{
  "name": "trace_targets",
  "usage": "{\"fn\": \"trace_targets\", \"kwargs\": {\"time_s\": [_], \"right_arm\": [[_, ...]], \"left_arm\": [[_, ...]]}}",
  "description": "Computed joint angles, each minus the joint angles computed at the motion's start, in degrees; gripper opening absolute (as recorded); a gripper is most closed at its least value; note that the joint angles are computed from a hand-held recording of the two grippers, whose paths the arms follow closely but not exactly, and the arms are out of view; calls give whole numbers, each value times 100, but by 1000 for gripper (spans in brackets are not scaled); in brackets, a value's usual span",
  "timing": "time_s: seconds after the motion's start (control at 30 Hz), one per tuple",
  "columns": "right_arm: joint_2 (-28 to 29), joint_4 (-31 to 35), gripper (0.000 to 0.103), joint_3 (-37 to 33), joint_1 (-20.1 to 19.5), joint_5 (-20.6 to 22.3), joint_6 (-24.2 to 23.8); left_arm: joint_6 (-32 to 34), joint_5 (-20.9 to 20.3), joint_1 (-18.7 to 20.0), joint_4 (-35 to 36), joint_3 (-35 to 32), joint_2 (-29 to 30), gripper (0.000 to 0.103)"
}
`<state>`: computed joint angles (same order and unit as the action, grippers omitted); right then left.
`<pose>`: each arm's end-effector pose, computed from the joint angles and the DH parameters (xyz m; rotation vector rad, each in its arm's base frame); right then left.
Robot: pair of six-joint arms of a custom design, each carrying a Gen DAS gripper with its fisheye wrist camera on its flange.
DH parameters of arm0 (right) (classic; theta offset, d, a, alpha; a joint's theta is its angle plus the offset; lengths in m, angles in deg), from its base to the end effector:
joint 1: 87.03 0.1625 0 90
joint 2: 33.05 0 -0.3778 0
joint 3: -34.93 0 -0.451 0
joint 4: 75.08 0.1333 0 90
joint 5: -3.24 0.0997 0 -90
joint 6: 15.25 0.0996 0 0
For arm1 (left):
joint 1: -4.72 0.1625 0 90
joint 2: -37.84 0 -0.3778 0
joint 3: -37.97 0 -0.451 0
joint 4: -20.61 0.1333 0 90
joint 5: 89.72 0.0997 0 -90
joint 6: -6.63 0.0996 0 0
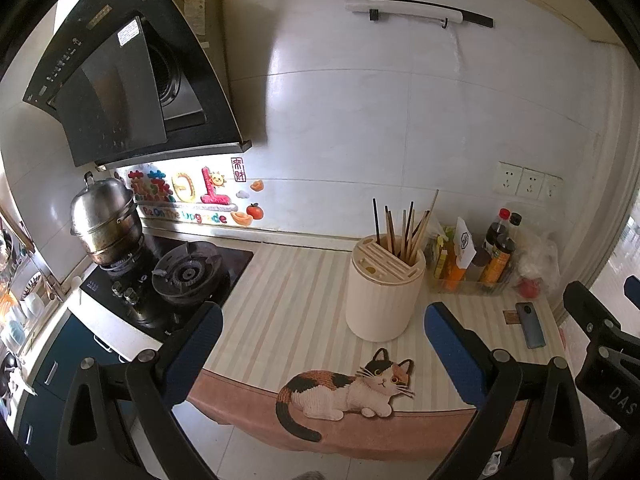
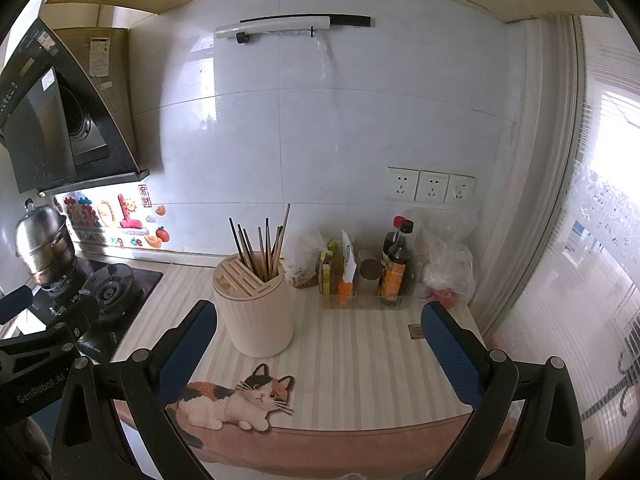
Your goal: Organize utensils
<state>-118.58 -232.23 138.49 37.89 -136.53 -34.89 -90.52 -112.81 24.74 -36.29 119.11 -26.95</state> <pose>0.3745 -0.4364 0.4328 0.5827 -2.1285 1.1110 -0.5138 -0.4266 0.2762 0.1165 1.9978 -1.1583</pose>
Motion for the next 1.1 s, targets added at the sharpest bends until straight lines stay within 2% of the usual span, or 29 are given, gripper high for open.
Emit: {"fn": "trace_targets", "kwargs": {"time_s": [1.1], "right_arm": [[-12, -11, 103, 28, 11, -1, -33]], "left_arm": [[235, 50, -27, -227, 40, -40, 103]]}}
